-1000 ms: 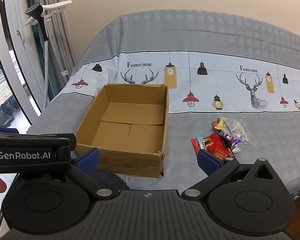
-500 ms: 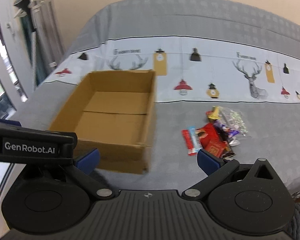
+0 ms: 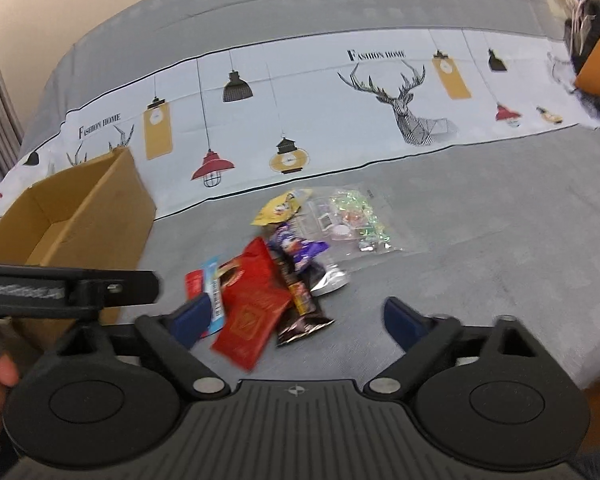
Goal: Organize snacks
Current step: 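Grasp the red stick packet with the left tool while the right tool grasps the purple candy bar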
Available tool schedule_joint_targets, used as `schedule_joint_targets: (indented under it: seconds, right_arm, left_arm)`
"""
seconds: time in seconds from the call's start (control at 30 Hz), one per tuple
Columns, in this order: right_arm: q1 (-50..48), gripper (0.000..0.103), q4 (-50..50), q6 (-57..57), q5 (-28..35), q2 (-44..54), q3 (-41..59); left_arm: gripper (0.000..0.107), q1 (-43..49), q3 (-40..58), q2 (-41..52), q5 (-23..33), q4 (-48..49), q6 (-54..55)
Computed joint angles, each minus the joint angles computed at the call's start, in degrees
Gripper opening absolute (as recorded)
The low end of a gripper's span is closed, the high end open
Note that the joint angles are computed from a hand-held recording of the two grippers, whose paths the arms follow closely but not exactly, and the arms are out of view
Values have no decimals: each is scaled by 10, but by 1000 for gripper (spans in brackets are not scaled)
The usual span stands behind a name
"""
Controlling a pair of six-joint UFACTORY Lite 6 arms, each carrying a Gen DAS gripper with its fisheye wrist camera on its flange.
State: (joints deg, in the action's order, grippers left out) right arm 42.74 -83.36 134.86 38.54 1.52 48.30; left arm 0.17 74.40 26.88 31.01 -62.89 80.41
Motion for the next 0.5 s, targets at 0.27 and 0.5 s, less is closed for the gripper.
schedule_joint_targets:
  seconds: [0.27, 0.5]
  right_arm:
    - [-104, 61, -143, 24, -96, 64, 57]
    - [-160, 56, -117, -189, -139, 212, 201]
  left_arm:
    - [10, -27, 154, 192, -55, 56, -100]
    - [7, -19, 163, 203, -57, -15, -30]
